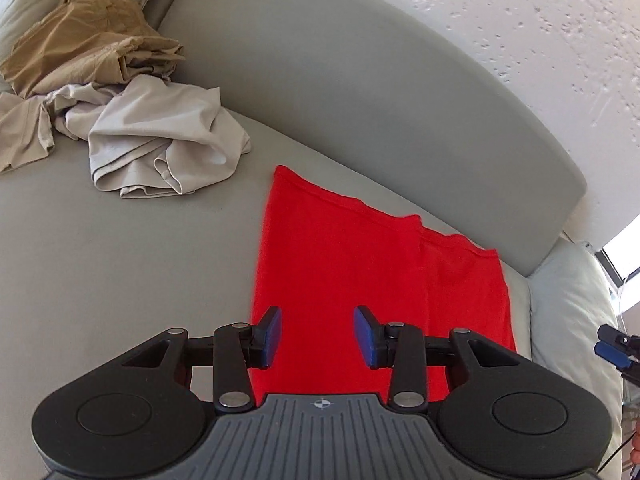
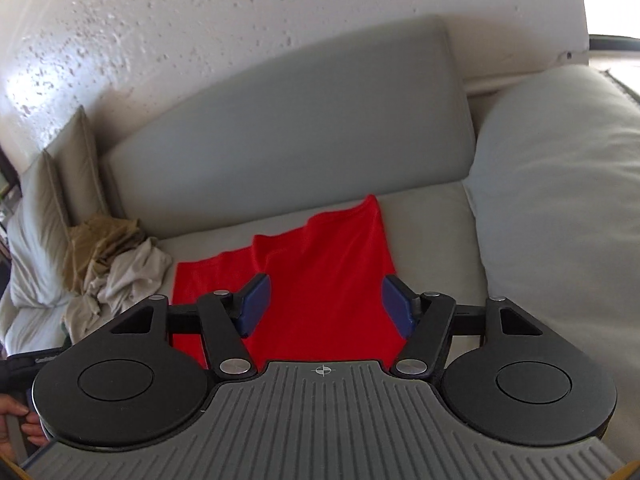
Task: Fold clothes
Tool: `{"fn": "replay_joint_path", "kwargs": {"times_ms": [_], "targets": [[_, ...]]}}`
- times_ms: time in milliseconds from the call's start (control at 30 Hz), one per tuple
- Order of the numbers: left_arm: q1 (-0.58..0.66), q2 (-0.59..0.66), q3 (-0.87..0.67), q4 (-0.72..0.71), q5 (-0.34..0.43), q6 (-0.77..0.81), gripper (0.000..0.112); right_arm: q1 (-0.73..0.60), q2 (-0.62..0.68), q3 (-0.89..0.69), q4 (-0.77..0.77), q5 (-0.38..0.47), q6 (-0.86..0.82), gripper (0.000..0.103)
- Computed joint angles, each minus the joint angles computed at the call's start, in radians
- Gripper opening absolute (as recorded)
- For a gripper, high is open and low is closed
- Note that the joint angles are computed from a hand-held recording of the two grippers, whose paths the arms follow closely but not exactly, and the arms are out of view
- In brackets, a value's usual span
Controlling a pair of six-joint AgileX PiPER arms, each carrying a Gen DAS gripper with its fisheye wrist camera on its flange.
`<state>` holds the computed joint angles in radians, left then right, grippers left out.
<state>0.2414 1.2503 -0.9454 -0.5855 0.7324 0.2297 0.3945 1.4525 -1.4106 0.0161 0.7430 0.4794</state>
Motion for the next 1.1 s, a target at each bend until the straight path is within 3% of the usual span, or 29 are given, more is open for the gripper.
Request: {"fn": "replay_joint_path", "kwargs": {"times_ms": [100, 233, 367, 433, 533, 600, 633, 667, 733, 833, 933, 1033, 1100], "targets": [[0.021, 0.165, -0.041, -0.126, -0.081, 0.131, 0.037, -0.074, 0.140, -0.055, 0.100, -0.057, -0.072, 0.056], [0.019, 0.358, -0.135, -0.217, -0.116, 0.256, 0.037, -0.136, 0.344, -0.169, 0.175, -0.086, -0.131, 0.055], [0.033, 0.480, -0.213, -0.375, -0.096, 0.468, 0.037, -0.181, 0.516, -0.291, 0.277, -0.118, -0.201, 0.055], [0.045, 0.531, -0.264, -0.434, -0.063, 0.527, 0.037, -0.205, 0.603, -0.376, 0.372, -0.102, -0.271, 0.055], [0.053, 0.600, -0.340, -0.489, -0.033, 0.555, 0.035, -0.207, 0.724, -0.530, 0.369, -0.056, -0.295, 0.055], [0.047, 0.633, -0.379, -0.498, -0.031, 0.549, 0.026, -0.200, 0.768, -0.588, 0.363, -0.058, -0.328, 0.054], [0.038, 0.638, -0.390, -0.481, -0.041, 0.542, 0.019, -0.197, 0.789, -0.616, 0.361, -0.061, -0.347, 0.047], [0.029, 0.641, -0.400, -0.463, -0.052, 0.535, 0.000, -0.194, 0.810, -0.644, 0.360, -0.063, -0.366, 0.033], [0.007, 0.620, -0.388, -0.427, -0.090, 0.547, 0.000, -0.183, 0.824, -0.662, 0.358, -0.067, -0.425, 0.009], [-0.018, 0.566, -0.350, -0.377, -0.160, 0.522, 0.000, -0.150, 0.757, -0.547, 0.274, -0.187, -0.433, 0.004], [-0.011, 0.501, -0.337, -0.364, -0.167, 0.479, 0.000, -0.134, 0.658, -0.416, 0.134, -0.288, -0.252, 0.004], [-0.004, 0.399, -0.331, -0.325, -0.149, 0.442, 0.000, -0.119, 0.541, -0.318, 0.022, -0.318, -0.100, 0.004], [0.013, 0.322, -0.334, -0.315, -0.108, 0.409, 0.000, -0.103, 0.451, -0.272, -0.050, -0.294, -0.017, 0.004]]}}
